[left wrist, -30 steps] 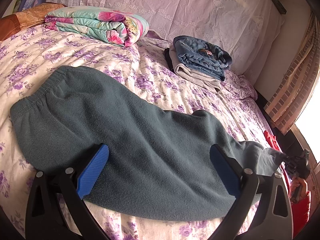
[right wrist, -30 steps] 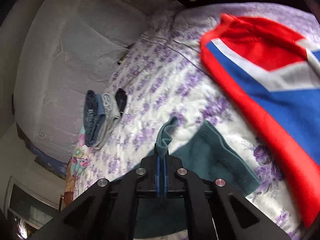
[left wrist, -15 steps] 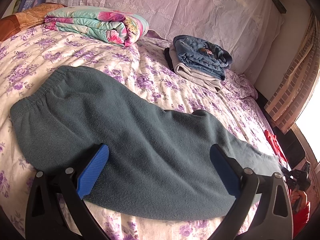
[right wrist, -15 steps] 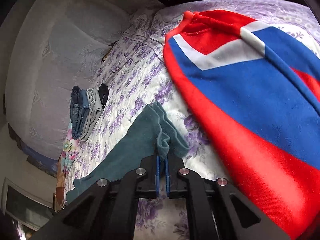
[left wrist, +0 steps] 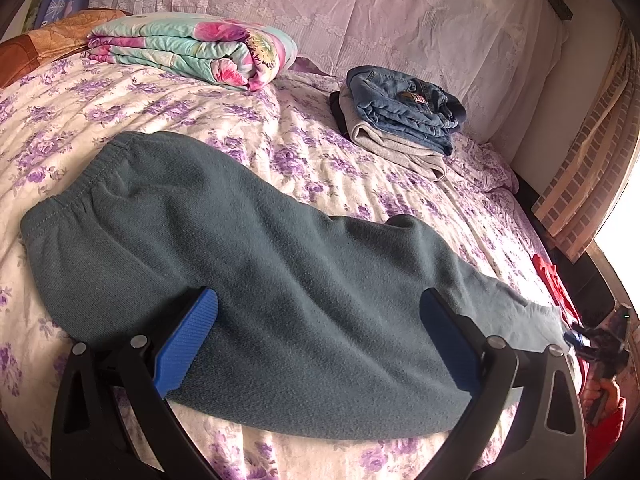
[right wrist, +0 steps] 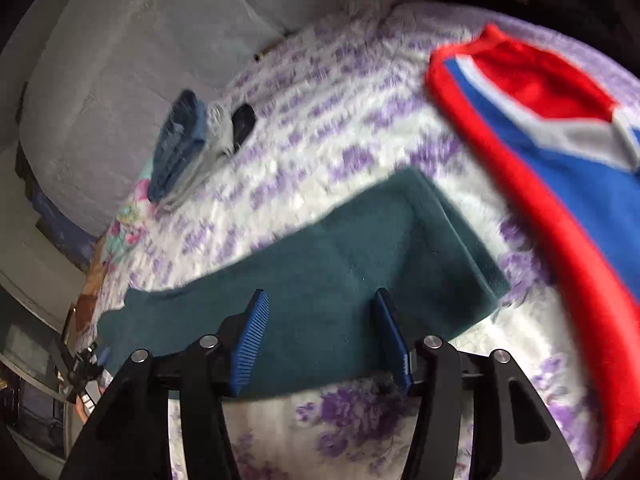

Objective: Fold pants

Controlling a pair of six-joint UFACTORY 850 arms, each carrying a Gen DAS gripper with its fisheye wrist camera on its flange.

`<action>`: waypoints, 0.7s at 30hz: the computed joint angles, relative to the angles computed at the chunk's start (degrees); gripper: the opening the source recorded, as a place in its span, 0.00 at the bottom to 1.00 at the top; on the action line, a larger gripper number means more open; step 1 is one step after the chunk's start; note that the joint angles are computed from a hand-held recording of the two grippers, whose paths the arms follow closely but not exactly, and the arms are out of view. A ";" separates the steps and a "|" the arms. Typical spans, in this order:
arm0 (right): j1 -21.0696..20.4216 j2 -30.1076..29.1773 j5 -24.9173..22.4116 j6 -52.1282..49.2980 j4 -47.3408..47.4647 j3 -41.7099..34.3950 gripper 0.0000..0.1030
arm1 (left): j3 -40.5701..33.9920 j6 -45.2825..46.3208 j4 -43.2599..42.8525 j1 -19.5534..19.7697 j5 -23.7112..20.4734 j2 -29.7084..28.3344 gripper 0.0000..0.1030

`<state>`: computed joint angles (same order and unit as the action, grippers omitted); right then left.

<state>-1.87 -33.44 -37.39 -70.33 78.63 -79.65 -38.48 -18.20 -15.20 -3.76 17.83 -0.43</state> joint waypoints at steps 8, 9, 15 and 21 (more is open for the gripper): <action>6.90 4.78 1.78 -17.48 10.44 1.48 0.54 | -0.75 9.35 -8.39 -0.85 -1.35 -0.37 0.96; 9.07 4.18 0.77 -18.42 9.30 -0.14 0.54 | -0.72 8.98 -8.02 -0.83 -1.32 -0.35 0.95; 22.71 -6.13 -0.38 -9.64 -7.34 -17.57 0.54 | -0.65 7.31 -6.52 -0.74 -1.01 -0.32 0.96; 29.38 -19.53 -4.62 8.27 -24.38 -38.50 0.54 | -0.10 2.46 -2.05 -0.31 -0.21 0.09 0.95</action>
<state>27.51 -52.97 -42.01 -62.06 54.25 -118.15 -38.57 -15.74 -17.24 -4.07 17.62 -0.35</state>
